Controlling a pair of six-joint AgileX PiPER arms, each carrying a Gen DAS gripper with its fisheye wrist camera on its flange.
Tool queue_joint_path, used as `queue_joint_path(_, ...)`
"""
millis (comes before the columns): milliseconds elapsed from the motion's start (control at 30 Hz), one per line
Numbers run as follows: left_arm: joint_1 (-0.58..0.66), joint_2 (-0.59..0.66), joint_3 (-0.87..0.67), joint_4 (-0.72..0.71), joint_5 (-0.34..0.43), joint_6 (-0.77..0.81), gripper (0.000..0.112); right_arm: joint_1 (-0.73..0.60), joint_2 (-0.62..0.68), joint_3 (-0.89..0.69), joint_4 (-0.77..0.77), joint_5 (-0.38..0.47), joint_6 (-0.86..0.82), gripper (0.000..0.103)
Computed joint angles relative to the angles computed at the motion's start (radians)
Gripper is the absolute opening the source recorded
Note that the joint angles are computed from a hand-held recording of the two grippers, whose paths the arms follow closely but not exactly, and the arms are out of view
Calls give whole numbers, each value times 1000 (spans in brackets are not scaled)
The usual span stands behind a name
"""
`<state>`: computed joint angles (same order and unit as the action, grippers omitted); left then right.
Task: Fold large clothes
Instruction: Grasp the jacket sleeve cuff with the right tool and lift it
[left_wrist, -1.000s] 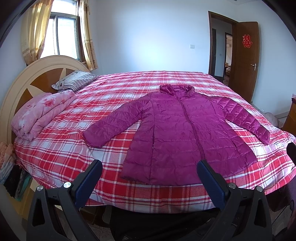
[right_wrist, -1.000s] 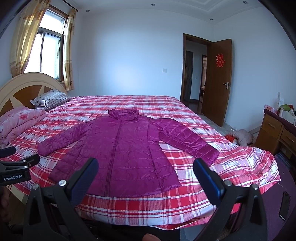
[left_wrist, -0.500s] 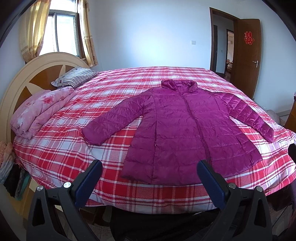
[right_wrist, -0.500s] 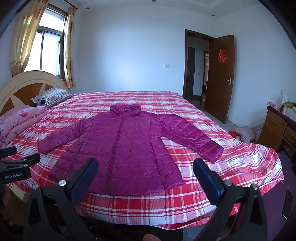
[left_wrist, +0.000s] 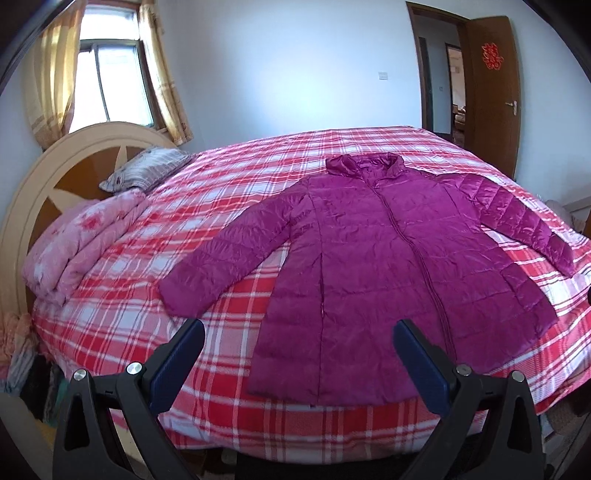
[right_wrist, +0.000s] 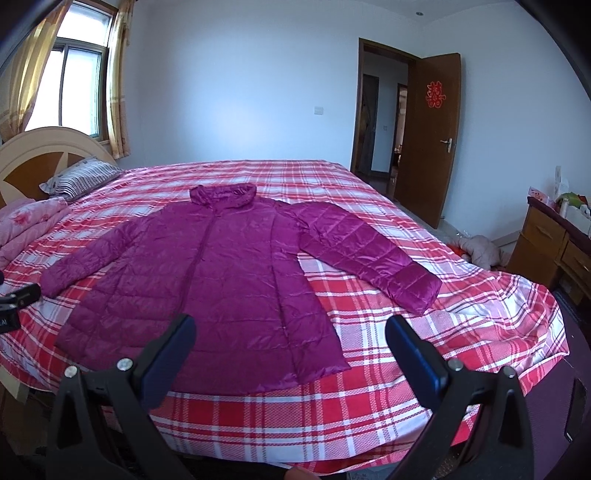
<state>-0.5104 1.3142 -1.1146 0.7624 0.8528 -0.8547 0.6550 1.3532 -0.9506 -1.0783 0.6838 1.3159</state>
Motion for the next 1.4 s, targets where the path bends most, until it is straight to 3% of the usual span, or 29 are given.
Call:
queue_joint_path(233, 72, 229, -118, 33, -142, 21, 102, -176, 144, -28, -56, -148, 12, 103)
queue_joint_path(367, 110, 386, -257, 13, -195, 63, 102, -300, 260, -106, 27, -226, -80, 103)
queue_joint_path(500, 132, 525, -394, 80, -208, 57, 102, -418, 355, -192, 125, -305, -207, 103)
queue_joint_path(667, 185, 704, -592, 119, -185, 71, 102, -577, 457, -339, 257, -284, -293, 103)
queue_joint_path(800, 229, 815, -723, 67, -143, 122, 102, -659, 586, -539, 419, -137, -486, 103)
queue_joint_path(1067, 284, 927, -858, -89, -100, 229, 102, -717, 732, -717, 715, -76, -789, 66)
queue_joint_path(1100, 287, 931, -866, -97, -98, 236, 102, -713, 732, -713, 694, -88, -772, 58)
queue_joint_path(1133, 285, 933, -866, -98, -100, 233, 102, -709, 727, -701, 669, -102, -755, 42)
queue_joint_path(1233, 290, 921, -854, -109, -115, 233, 102, -727, 715, -696, 755, -129, -813, 20)
queue_joint_path(1300, 292, 908, -839, -113, -125, 229, 102, -748, 705, -703, 813, -141, -851, 15)
queue_joint_path(1400, 300, 884, -816, -129, -144, 231, 102, -742, 718, -775, 748, -104, -803, 13)
